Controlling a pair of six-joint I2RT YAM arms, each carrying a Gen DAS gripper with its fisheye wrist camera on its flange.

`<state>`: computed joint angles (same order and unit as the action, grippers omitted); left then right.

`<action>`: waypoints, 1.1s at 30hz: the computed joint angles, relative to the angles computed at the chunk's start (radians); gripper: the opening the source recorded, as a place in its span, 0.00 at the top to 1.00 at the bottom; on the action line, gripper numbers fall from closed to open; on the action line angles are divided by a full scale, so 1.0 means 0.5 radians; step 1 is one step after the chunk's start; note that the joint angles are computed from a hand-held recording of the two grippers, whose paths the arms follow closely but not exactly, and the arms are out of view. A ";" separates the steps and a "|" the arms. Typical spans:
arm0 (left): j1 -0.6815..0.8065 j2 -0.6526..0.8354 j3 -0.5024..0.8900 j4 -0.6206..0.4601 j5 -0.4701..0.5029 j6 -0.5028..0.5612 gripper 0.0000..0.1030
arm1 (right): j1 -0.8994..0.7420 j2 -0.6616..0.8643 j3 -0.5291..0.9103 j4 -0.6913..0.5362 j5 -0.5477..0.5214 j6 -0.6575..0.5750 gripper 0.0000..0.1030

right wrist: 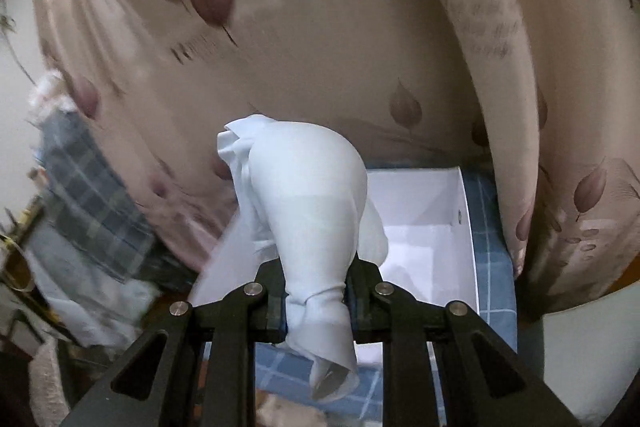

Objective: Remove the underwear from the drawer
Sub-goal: 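Carry the white underwear into the XINCCI box and open the right gripper, then reach the left gripper into the drawer and grasp the cream underwear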

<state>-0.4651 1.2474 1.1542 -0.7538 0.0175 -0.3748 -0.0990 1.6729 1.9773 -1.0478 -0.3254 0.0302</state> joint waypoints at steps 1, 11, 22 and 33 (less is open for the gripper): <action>-0.005 0.006 0.004 -0.006 -0.008 0.003 0.37 | 0.027 0.032 -0.028 0.020 0.049 -0.002 0.82; -0.054 0.040 0.017 -0.023 -0.078 0.019 0.37 | 0.219 0.251 -0.112 0.001 0.342 -0.091 0.81; -0.035 0.027 0.003 -0.005 -0.044 0.032 0.37 | 0.315 0.232 -0.175 0.036 0.370 -0.099 0.29; -0.061 0.035 0.002 -0.010 -0.078 0.047 0.37 | 0.124 -0.455 -0.789 0.423 -0.061 -0.069 0.21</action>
<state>-0.4954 1.2650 1.1553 -0.7589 -0.0217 -0.3515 -0.0368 1.4452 1.5827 -0.8364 -0.3562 -0.0045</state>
